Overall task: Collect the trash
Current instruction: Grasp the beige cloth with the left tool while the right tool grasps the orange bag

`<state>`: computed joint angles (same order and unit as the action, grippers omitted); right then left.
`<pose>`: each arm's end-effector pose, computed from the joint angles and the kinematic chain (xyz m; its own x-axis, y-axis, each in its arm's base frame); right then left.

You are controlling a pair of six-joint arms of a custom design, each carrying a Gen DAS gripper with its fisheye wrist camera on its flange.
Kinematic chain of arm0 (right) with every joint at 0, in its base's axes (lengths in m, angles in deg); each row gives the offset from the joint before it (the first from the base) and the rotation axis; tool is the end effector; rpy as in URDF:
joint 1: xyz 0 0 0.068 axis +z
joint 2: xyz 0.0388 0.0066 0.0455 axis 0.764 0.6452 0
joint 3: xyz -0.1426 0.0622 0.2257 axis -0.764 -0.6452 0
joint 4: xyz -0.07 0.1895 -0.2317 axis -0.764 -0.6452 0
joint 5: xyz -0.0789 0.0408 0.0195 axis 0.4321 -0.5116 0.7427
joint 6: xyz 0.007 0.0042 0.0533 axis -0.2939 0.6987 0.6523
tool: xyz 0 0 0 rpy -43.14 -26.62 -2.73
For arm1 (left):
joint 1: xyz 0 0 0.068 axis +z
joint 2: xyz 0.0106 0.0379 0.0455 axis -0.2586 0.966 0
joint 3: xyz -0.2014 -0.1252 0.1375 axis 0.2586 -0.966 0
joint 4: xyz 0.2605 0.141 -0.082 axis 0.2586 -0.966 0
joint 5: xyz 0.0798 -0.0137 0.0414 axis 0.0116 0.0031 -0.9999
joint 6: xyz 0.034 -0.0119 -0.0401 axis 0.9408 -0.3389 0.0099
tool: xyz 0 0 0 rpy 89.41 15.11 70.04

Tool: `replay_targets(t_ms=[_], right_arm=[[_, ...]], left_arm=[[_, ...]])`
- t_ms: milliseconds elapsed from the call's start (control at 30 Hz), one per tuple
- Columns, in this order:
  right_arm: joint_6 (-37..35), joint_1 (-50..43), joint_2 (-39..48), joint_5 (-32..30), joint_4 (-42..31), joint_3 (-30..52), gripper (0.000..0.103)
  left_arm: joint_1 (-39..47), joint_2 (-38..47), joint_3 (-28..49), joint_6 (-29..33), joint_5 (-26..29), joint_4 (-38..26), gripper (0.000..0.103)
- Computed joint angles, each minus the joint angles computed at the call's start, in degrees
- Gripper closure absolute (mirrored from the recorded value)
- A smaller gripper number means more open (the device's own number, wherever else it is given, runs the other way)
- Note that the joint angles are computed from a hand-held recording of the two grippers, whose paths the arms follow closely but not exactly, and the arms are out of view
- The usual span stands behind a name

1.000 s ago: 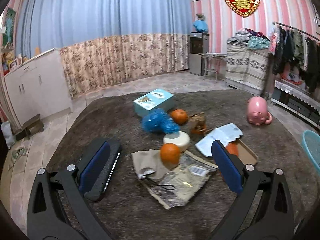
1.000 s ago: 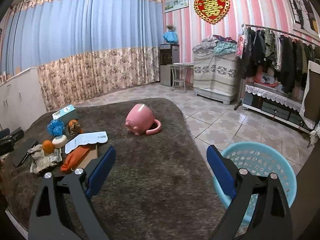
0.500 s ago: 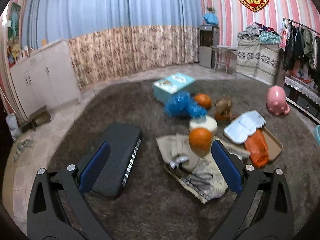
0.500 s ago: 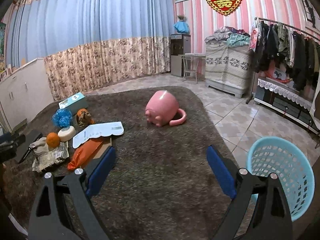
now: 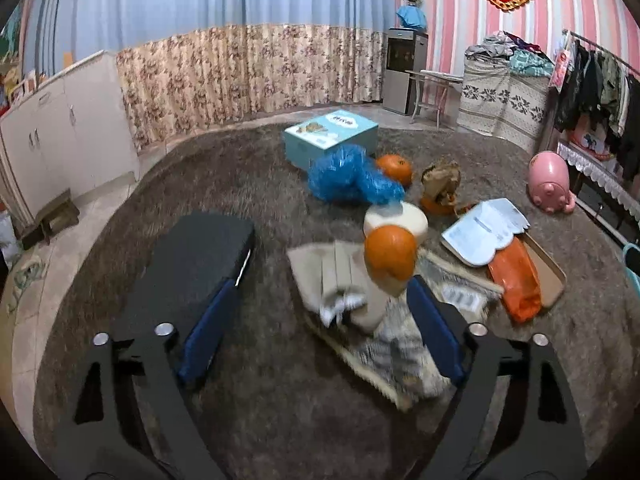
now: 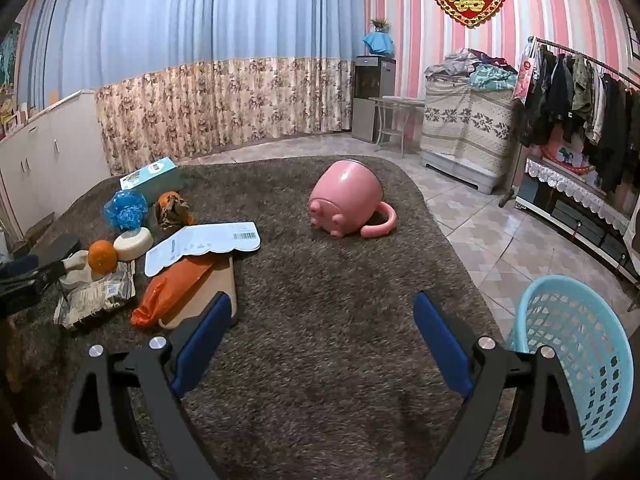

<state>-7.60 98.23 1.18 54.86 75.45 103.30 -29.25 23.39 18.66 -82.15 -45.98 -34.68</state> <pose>0.1661 0.1512 0.1345 -0.5201 0.0523 -0.8525 0.0652 0.9976 0.0214 0.2263 -0.0504 0.1562 -0.6135 0.0212 -0.7894 0.0134 0.9998 0.0164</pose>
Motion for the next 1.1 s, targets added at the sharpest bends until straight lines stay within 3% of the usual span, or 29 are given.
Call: replay_targets(t_ms=[67,133,233,533,667,833,867,1033,1100], right_arm=[[0.1,-0.1,0.4,-0.3,0.4,0.1,0.012],[-0.2,-0.2,0.8,-0.3,0.5,0.5,0.012],[-1.0,-0.5,1.7,-1.2,1.1,1.2,0.012],[-4.2,1.2,12.1,-5.3,6.3,7.2,0.013],[-5.5,1.9,19.2,-7.7,9.1,11.4,0.013],[-6.2,0.8,30.1,-12.6,9.9,18.9,0.014],[-6.2,0.6,31.8,-13.2,10.0,20.0,0.016],[-6.7,-0.6,37.5,-18.8,9.3,24.1,0.048],[-7.3,-0.9,37.3,-20.6,10.9,23.4,0.069]], left_arm=[[0.6,5.5,2.5,0.8,1.4,1.1,0.036],[2.0,9.9,4.5,1.4,5.3,1.3,0.061],[2.7,11.6,5.4,1.7,7.8,0.4,0.081],[5.5,-4.5,2.9,5.8,5.5,-4.9,0.084],[9.5,-4.3,3.0,6.4,6.0,-4.4,0.084],[15.1,-3.4,2.3,6.4,10.7,-3.8,0.084],[15.3,-3.5,2.1,6.6,10.7,-3.6,0.084],[16.7,-3.0,2.2,6.7,12.6,-3.1,0.084],[16.7,-3.0,2.1,6.5,12.9,-3.1,0.084]])
